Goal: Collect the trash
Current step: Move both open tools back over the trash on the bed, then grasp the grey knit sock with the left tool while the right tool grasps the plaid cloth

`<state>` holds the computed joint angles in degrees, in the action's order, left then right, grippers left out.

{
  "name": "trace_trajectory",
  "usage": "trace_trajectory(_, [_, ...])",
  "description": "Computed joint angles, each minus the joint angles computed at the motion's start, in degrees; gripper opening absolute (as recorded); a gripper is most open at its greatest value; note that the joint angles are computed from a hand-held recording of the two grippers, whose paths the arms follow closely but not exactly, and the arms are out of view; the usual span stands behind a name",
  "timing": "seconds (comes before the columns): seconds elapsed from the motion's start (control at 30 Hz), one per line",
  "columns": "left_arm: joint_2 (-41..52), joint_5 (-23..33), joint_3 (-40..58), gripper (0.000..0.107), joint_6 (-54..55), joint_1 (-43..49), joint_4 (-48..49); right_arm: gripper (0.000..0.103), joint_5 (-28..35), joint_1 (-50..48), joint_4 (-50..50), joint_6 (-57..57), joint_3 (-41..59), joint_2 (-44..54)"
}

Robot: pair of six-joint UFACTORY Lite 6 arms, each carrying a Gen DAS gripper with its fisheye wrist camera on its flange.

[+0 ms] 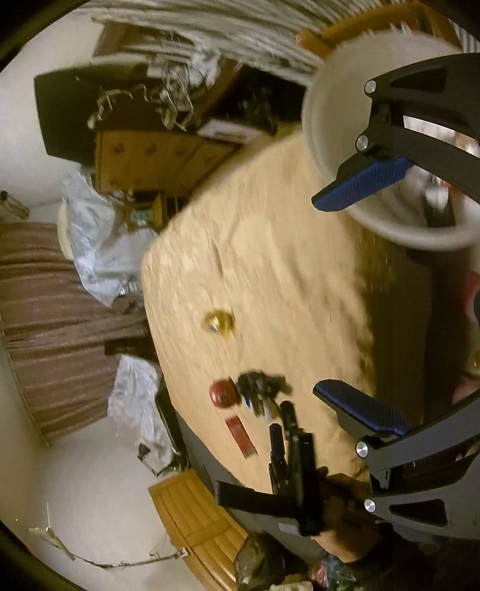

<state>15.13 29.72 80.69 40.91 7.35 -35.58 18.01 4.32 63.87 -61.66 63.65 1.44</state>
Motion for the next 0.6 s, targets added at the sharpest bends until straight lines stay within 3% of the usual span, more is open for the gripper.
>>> trace_trajectory(0.13, [5.34,0.52,2.96,0.068,5.11,9.71,-3.76,0.093,-3.16,6.39,3.40,-0.47,2.22,5.00])
trace_trajectory(0.27, [15.21,4.59,13.04,0.068,3.51,14.30,-3.76,0.093,-5.28,10.64,5.32,-0.35,5.17,10.64])
trace_trajectory(0.47, [28.56,8.90,30.61,0.068,-0.25,12.69,-1.28,0.093,-4.57,10.98,7.49,-0.74,10.03,17.98])
trace_trajectory(0.6, [35.75,10.55,40.02,0.068,-4.27,10.82,2.05,0.093,-3.85,10.53,3.25,3.57,13.87,22.10])
